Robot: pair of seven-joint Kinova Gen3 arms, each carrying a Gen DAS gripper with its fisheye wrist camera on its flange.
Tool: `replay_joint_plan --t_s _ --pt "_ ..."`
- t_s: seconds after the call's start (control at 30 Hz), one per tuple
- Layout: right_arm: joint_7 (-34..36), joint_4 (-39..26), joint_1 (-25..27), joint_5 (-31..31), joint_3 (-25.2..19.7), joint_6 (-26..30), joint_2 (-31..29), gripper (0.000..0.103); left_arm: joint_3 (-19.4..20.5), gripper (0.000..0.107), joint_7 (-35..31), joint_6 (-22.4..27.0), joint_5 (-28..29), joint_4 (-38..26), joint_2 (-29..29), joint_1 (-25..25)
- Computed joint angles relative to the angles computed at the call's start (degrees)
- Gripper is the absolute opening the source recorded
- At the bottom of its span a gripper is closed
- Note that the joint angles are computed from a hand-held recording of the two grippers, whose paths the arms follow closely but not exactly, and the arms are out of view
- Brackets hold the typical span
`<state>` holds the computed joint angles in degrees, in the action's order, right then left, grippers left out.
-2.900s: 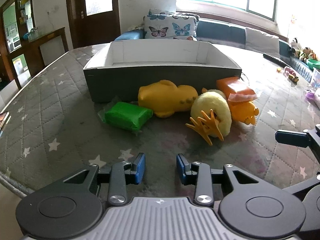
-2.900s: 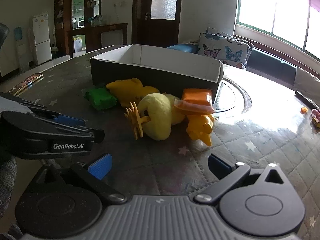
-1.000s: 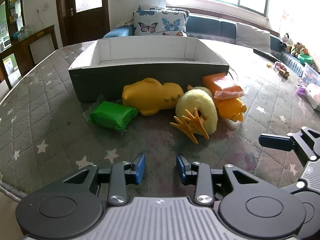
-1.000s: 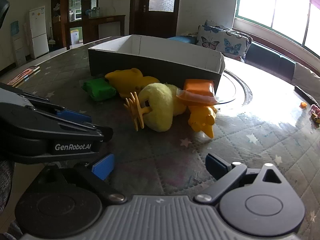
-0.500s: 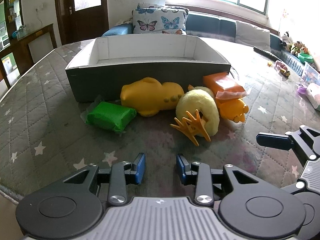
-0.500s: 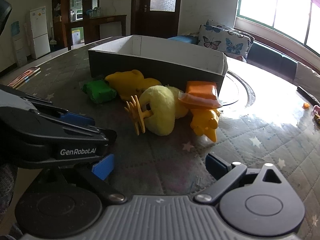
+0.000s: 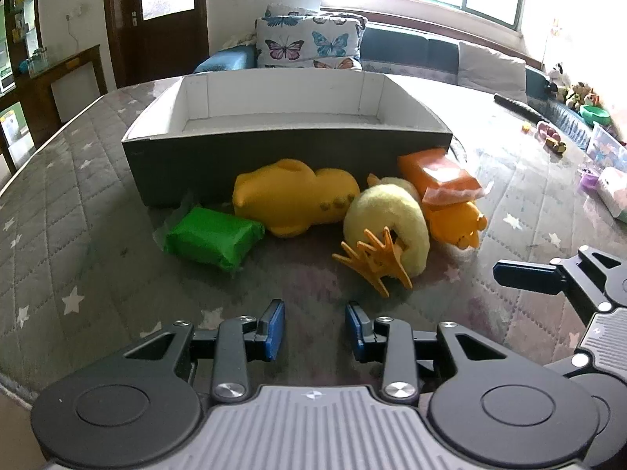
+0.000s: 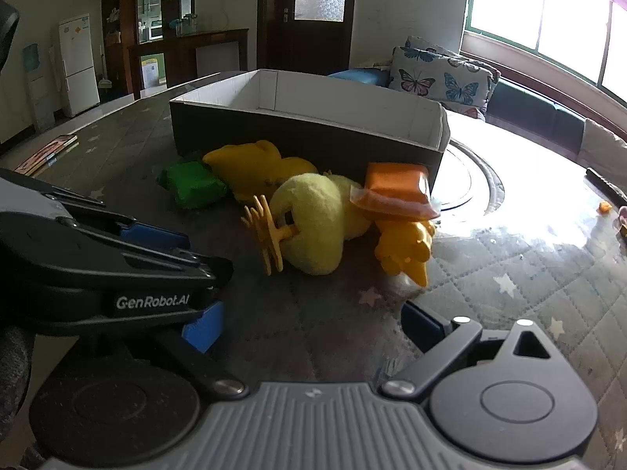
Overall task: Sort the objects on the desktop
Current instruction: 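Move the left gripper toward the yellow plush chick with orange feet, then close the left gripper around the yellow plush chick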
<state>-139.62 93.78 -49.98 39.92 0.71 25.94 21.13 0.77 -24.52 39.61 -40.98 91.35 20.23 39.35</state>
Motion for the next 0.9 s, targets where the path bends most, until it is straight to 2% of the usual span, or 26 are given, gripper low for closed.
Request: replay_joint_plan --t_s 0.47,0.9 --pt "5.83 -1.99 2.63 -4.67 -0.68 -2.53 0.91 0.090 0.32 0.037 -4.66 -2.96 3.20 -0.74 -0.79 -2.67" --pt "15.51 -3.12 6.06 -14.06 -1.90 -6.45 1.45 0.074 1.10 0.036 -12.80 -6.63 8.45 -1.78 -1.72 -5.46"
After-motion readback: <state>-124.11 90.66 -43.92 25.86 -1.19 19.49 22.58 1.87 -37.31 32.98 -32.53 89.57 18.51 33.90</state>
